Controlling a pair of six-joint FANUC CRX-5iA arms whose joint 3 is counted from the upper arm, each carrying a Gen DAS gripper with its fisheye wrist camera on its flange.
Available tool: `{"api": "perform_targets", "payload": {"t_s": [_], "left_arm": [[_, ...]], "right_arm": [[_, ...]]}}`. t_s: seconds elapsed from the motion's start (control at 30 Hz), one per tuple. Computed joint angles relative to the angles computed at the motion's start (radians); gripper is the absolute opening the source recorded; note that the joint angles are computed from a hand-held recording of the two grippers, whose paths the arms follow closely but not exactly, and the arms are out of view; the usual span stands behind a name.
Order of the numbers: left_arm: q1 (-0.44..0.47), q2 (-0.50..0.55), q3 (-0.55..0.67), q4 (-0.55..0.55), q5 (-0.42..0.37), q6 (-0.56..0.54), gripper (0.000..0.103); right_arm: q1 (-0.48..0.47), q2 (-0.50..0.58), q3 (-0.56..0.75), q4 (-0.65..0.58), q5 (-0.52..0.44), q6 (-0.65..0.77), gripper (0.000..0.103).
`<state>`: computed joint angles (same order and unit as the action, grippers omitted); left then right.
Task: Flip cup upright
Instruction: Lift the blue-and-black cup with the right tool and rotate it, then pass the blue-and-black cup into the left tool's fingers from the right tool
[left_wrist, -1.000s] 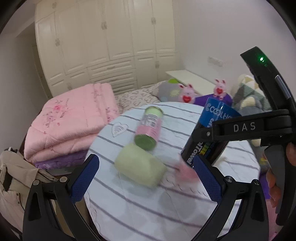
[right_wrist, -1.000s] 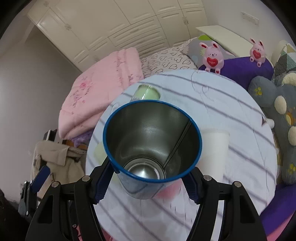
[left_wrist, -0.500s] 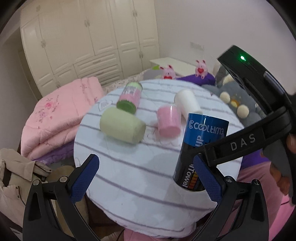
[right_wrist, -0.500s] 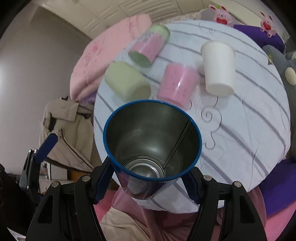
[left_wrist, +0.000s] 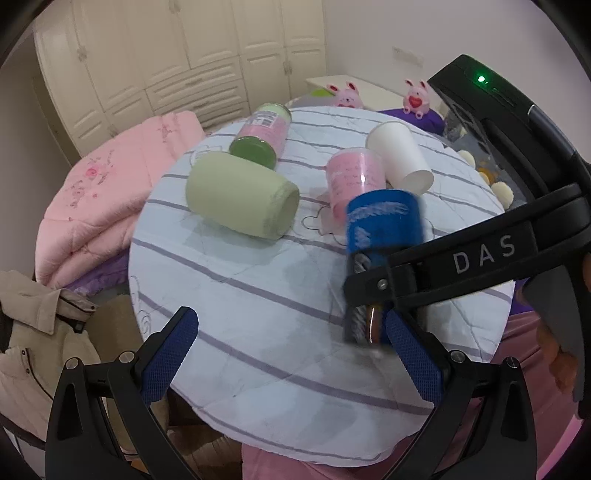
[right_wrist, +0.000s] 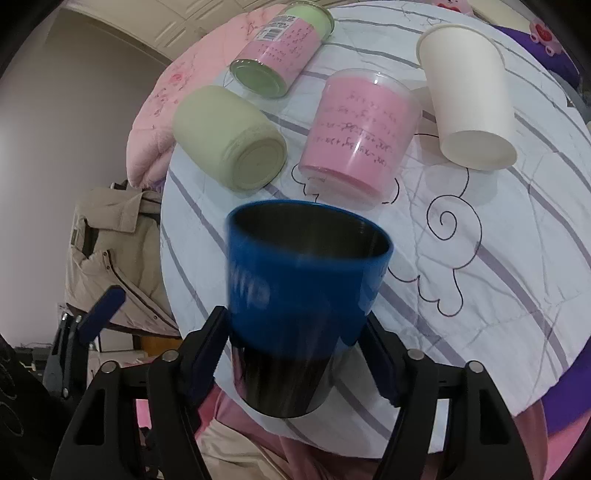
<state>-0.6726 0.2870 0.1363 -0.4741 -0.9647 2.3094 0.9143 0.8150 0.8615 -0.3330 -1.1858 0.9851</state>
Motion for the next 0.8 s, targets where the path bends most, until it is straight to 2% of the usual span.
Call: {"api": "perform_targets", "payload": {"t_s": [0.17, 0.4, 0.6, 0.8], "left_arm": [[0.01, 0.011, 0.004, 0.032, 0.02, -0.036, 0.103], [0.019, 0.032, 0.027, 0.077, 0.037, -0.07, 0.103], [0.03, 0.075, 0.077, 0.155, 0.059, -0.119, 0.103], [0.025, 0.165, 0.189, 0.186, -0.009, -0.147, 0.103]], "right_arm": [[-0.027, -0.026, -0.045, -0.084, 0.031, 0.057, 0.081], [-0.026, -0.093, -0.156, -0.063, 0.135, 0.085, 0.081], [-0.013, -0.232, -0.367, 0.081, 0.312, 0.047, 0.081], [0.003, -0.313, -0.542, 0.329, 0.415, -0.135, 0.081]]}}
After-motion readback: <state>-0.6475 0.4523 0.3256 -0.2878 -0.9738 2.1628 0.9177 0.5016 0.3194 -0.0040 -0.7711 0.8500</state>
